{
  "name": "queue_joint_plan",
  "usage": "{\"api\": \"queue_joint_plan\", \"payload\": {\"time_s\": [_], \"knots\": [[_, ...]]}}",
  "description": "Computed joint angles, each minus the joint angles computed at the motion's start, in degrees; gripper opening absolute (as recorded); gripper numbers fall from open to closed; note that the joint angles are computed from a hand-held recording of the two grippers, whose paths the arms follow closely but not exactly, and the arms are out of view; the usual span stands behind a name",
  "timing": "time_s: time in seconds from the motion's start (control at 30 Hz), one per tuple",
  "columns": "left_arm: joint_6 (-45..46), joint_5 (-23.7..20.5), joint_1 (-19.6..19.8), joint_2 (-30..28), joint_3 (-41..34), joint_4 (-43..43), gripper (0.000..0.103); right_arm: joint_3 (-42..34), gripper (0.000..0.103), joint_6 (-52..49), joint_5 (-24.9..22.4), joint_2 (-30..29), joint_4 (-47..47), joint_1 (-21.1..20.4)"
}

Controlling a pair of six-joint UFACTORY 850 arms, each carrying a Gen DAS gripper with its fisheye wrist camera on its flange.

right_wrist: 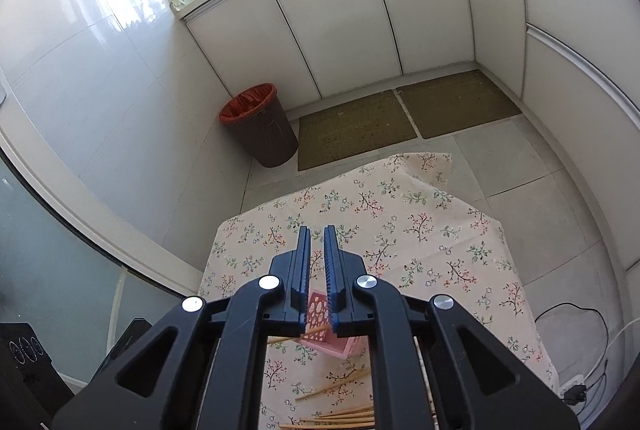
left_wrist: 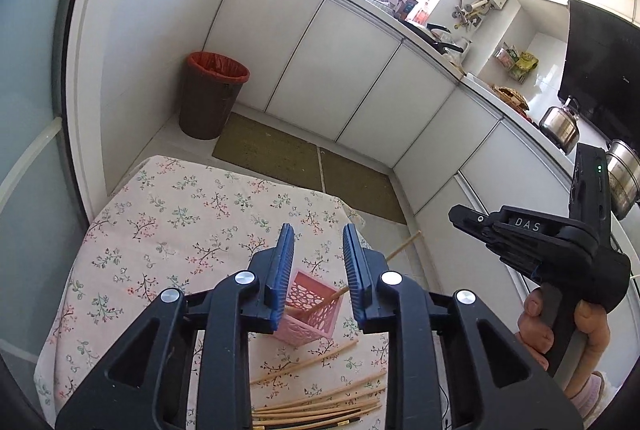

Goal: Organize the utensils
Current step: 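Withdraw the left gripper from the holder back over the chopsticks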

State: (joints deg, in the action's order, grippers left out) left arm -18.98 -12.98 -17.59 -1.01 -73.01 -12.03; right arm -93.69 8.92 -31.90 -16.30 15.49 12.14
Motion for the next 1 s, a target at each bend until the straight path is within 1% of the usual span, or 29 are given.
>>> {"api": "queue_joint_plan", "payload": {"time_s": [0.2, 0.27, 0.33, 0.37, 0.4, 0.47, 0.53, 0.57, 0.63, 0.67, 0.7, 0.73, 0.77, 0.8, 0.83, 0.9, 1.0], "knots": [[-5.31, -0.32, -1.86, 1.05, 0.31, 7.16, 0.028, 3.99, 0.009, -0.45, 0.52, 3.29, 0.35, -0.57], [-6.85, -0.57, -2.41, 1.31, 0.47, 8.94, 0.030, 5.99, 0.012, -0.59, 0.83, 4.84, 0.35, -0.73], [-8.00, -1.32, -3.13, 1.39, 0.38, 10.47, 0.031, 8.16, 0.022, -0.63, 1.36, 6.46, 0.01, -0.86], [-8.92, -1.81, -3.51, 1.37, 0.33, 11.48, 0.032, 9.33, 0.025, -0.70, 1.76, 7.27, -0.12, -0.91], [-9.95, -2.37, -4.00, 1.46, 0.43, 12.55, 0.034, 10.72, 0.030, -0.85, 2.23, 8.20, -0.22, -0.94], [-11.68, -3.25, -4.83, 1.67, 0.71, 14.41, 0.035, 13.21, 0.034, -1.33, 2.90, 9.82, -0.22, -1.08], [-14.53, -4.54, -5.81, 2.01, 1.03, 17.06, 0.038, 15.86, 0.046, -2.57, 3.31, 11.46, 0.98, -1.47], [-15.18, -5.10, -6.16, 2.29, 1.34, 17.40, 0.042, 17.42, 0.049, -4.00, 3.34, 12.40, 2.58, -1.80], [-16.37, -5.83, -6.90, 3.25, 2.46, 17.44, 0.055, 20.13, 0.058, -6.53, 3.12, 14.00, 5.36, -2.36], [-17.40, -6.14, -7.35, 3.92, 3.28, 17.73, 0.067, 21.67, 0.060, -8.12, 3.14, 14.95, 6.98, -2.79], [-18.57, -6.44, -7.77, 4.52, 4.01, 18.36, 0.075, 23.50, 0.066, -9.58, 3.51, 16.07, 8.60, -3.17], [-20.06, -7.08, -8.31, 5.11, 4.75, 19.48, 0.077, 25.48, 0.073, -11.00, 4.11, 17.24, 10.29, -3.58], [-20.36, -7.82, -8.79, 5.60, 5.51, 19.77, 0.079, 27.41, 0.077, -12.49, 4.64, 18.35, 12.12, -4.05], [-19.66, -8.87, -9.23, 5.79, 5.91, 19.29, 0.083, 29.35, 0.083, -13.51, 5.03, 19.39, 13.55, -4.51], [-18.83, -10.24, -9.69, 5.92, 6.36, 18.74, 0.085, 31.05, 0.088, -13.91, 5.26, 20.25, 14.22, -4.85], [-19.06, -12.32, -10.47, 6.31, 7.77, 18.84, 0.093, 34.85, 0.091, -14.69, 5.74, 21.90, 14.88, -5.78], [-19.19, -14.64, -10.83, 6.17, 9.51, 19.03, 0.095, 39.25, 0.093, -12.62, 6.51, 23.00, 10.95, -6.68]]}}
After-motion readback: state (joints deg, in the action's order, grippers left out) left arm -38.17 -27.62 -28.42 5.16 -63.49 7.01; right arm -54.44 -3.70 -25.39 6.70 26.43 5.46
